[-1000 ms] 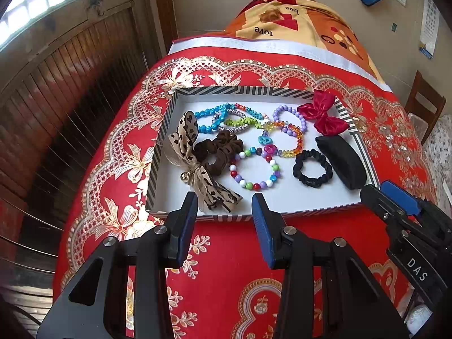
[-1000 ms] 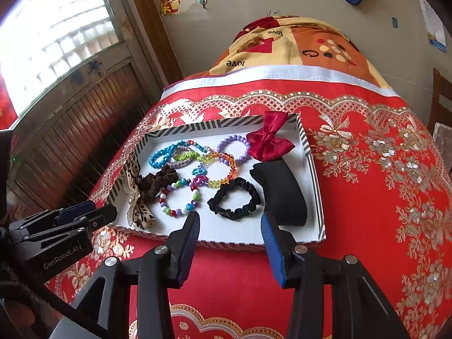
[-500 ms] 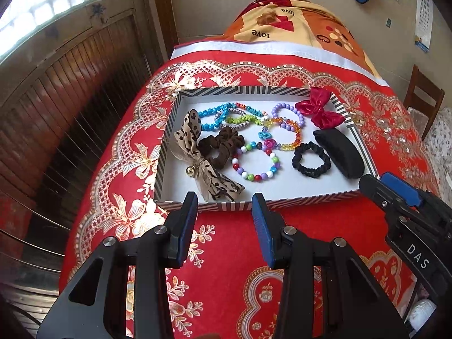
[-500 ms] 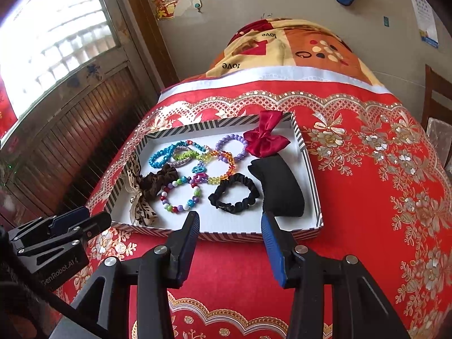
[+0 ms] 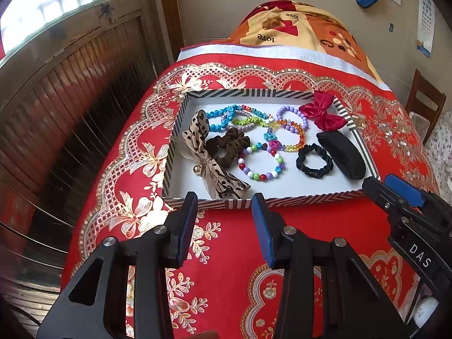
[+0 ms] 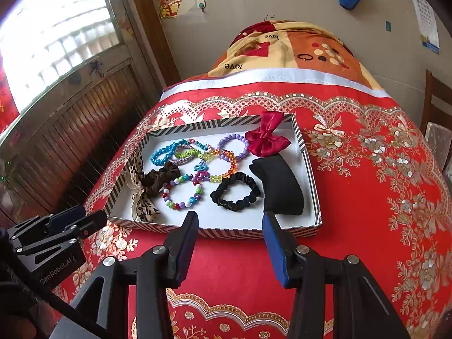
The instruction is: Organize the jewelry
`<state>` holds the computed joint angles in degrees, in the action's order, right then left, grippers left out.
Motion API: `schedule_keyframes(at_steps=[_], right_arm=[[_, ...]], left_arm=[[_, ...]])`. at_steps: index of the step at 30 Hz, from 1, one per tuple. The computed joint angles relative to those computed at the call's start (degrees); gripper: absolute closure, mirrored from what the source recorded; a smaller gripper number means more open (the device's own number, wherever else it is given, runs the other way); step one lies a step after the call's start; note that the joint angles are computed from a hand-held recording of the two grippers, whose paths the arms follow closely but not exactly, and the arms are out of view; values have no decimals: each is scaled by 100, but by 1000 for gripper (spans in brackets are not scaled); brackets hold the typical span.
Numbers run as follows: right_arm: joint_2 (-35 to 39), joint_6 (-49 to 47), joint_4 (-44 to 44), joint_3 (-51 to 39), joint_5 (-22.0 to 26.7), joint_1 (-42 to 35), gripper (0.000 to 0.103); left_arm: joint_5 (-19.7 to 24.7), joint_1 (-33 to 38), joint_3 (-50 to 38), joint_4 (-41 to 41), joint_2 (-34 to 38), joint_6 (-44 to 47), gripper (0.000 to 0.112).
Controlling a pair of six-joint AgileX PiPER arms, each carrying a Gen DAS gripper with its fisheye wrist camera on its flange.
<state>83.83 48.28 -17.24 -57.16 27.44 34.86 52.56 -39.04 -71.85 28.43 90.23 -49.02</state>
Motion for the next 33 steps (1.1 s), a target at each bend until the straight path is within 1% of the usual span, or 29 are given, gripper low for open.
schedule_keyframes(at_steps=[6,18,33], right_arm=[[-22,-100,94,-36,32,10,51],[12,-16,-61,-170,166,137,50],[-69,-264,143,-81,143,3,48]], left_arm=[[-14,-36,77,53,-101,-28,73],[39,-51,53,52,-99,-43,73],[88,-118,-27,116,-6,-92,73]])
